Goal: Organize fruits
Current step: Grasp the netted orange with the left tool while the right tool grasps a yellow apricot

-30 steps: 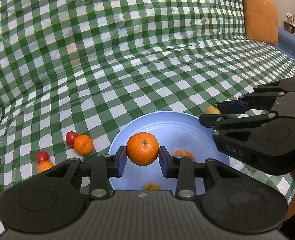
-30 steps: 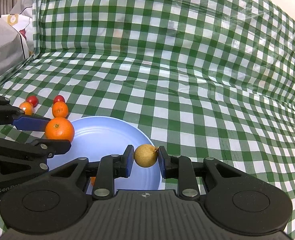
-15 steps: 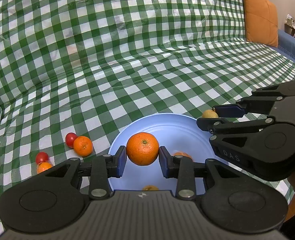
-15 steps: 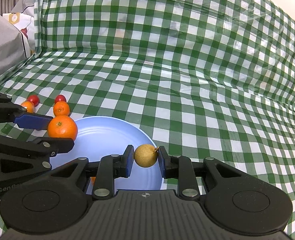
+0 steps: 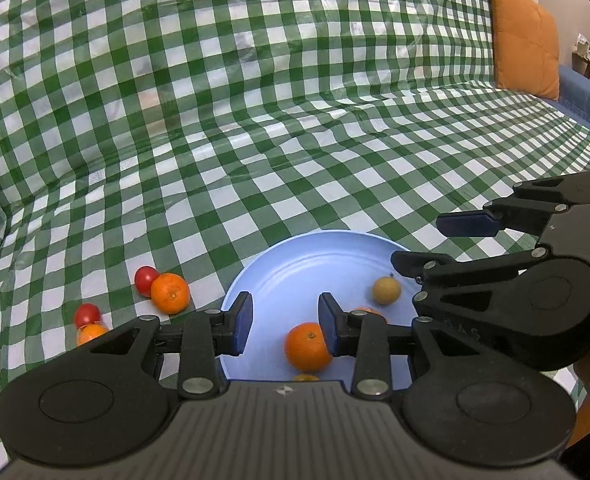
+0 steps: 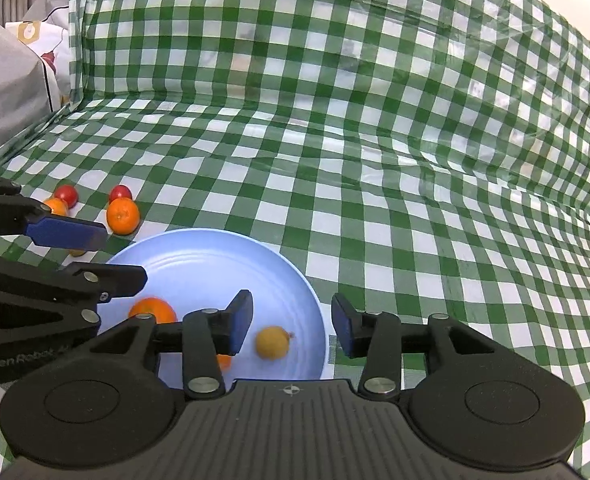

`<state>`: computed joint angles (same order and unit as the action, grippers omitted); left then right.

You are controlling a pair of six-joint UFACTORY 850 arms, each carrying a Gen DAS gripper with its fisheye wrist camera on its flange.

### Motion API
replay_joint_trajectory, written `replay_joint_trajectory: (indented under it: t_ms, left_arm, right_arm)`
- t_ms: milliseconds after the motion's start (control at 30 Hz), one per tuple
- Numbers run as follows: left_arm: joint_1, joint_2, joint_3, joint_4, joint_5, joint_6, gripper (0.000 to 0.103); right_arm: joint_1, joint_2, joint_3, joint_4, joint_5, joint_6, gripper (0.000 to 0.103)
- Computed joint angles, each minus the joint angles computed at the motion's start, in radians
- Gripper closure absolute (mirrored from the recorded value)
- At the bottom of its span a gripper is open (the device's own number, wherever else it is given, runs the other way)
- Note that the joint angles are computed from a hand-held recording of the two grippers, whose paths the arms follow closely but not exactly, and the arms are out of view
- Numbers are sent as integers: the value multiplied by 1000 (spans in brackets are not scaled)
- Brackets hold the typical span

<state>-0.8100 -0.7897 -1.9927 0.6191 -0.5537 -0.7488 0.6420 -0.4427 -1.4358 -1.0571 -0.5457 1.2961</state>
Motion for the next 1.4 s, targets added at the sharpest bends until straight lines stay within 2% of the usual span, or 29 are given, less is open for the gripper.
replay_joint_trajectory:
  t_ms: [100, 267, 367, 433, 500, 567, 667, 700, 733, 800, 867, 1000, 1133, 1200, 1300, 1400]
  left_arm:
    - [-2, 8, 12, 34, -2, -27, 64]
    - [-2, 42, 59, 151, -31, -135, 72]
    - [14, 74, 90, 167, -54, -148, 76]
    - [30, 97, 107, 179, -72, -133, 77]
    - [47, 131, 141, 221, -77, -148, 77]
    - [66, 167, 185, 268, -78, -191, 77]
    - [97, 212, 266, 308, -89, -295, 77]
    - [109, 211, 270, 267, -115, -278, 77]
    - [120, 206, 267, 236, -145, -284, 77]
    - [138, 225, 309, 240, -122, -340, 77]
    - [154, 218, 316, 190, -126, -306, 77]
    - [173, 216, 322, 173, -88, -321, 77]
    - [198, 196, 294, 83, -36, -301, 77]
    - [210, 186, 283, 23, -4, -276, 74]
    - [217, 158, 255, -54, 25, -239, 65]
    - [230, 140, 236, -144, 54, -180, 57]
  right_arm:
    - [4, -2, -4, -7, -5, 6, 58]
    - [17, -3, -11, -42, -13, 57, 58]
    - [24, -1, -14, -73, -10, 112, 58]
    - [30, 0, -16, -108, -3, 161, 62]
    - [35, 0, -18, -143, 14, 205, 71]
    - [42, -3, -25, -198, 39, 260, 75]
    - [50, -16, -42, -240, 73, 291, 76]
    - [53, -22, -50, -240, 83, 287, 76]
    - [56, -31, -63, -237, 95, 275, 76]
    - [62, -54, -93, -219, 124, 242, 76]
    - [68, -81, -129, -174, 146, 184, 76]
    - [81, -148, -216, -13, 191, -11, 76]
    - [98, -232, -325, 220, 171, -281, 76]
    - [105, -270, -372, 270, 146, -339, 76]
    - [108, -334, -461, 344, 100, -401, 73]
    - [104, -382, -523, 384, 78, -430, 63]
